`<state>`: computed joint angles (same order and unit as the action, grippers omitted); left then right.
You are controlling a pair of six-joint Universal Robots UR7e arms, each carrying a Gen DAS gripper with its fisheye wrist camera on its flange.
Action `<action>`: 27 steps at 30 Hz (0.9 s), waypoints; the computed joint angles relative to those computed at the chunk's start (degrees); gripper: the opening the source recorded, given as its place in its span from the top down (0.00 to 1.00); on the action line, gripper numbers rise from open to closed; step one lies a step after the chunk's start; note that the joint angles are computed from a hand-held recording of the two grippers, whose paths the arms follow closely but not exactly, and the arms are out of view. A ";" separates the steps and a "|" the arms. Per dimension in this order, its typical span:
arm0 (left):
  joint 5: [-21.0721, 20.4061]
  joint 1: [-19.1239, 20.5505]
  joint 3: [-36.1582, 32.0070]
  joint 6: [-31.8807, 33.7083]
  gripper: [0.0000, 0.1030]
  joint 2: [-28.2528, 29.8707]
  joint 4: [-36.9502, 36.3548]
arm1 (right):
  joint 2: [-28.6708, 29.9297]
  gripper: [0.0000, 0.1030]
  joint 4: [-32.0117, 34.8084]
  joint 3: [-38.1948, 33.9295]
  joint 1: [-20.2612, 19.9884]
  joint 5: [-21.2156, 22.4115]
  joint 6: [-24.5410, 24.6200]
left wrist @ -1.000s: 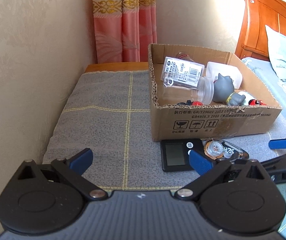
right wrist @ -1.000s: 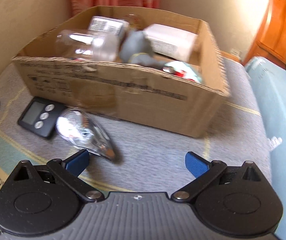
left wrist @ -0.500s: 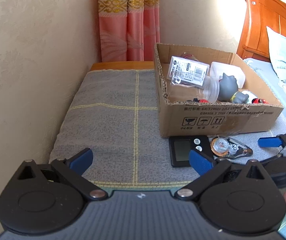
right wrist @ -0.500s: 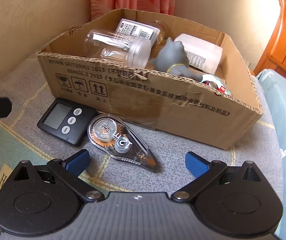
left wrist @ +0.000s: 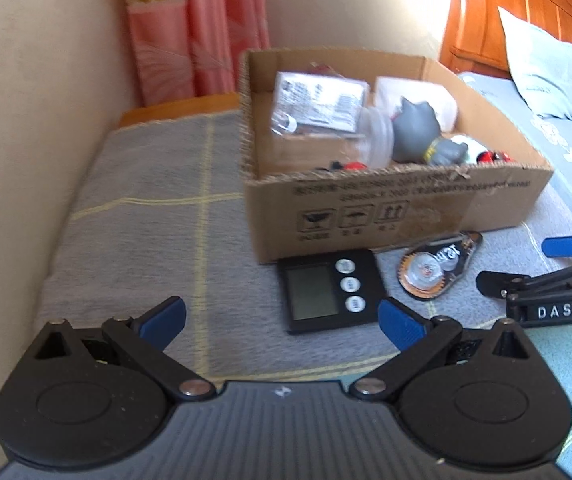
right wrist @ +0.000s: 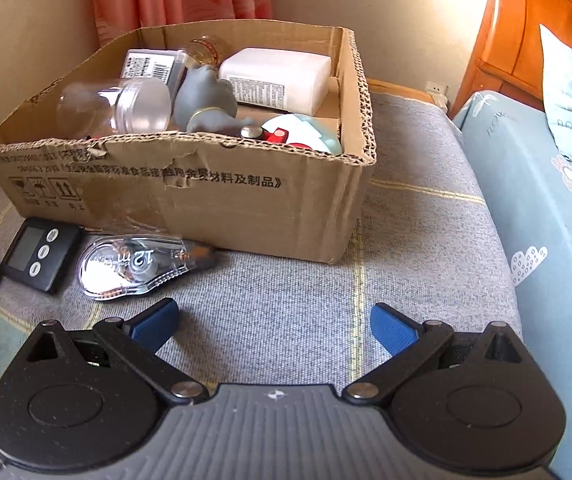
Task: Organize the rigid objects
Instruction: 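Move left tool to black timer while right tool approaches correction tape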
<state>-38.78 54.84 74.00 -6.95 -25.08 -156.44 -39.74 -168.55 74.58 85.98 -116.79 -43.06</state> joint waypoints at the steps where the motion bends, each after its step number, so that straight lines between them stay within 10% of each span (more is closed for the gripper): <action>1: -0.40 0.19 -0.95 -0.61 0.01 0.48 1.59 | 0.11 0.00 0.02 -0.13 -0.11 0.44 -0.47; 19: 0.59 1.25 -5.35 -3.04 0.01 3.60 4.89 | -2.75 0.00 0.80 3.35 -1.19 4.91 -5.15; 27: -0.75 0.99 -6.06 -1.03 0.27 4.03 3.12 | -3.49 0.00 1.04 5.55 -0.79 6.28 -6.96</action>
<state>-39.53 55.83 67.94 -7.98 -21.05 -153.32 -43.22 -167.51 80.13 85.20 -110.51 -50.02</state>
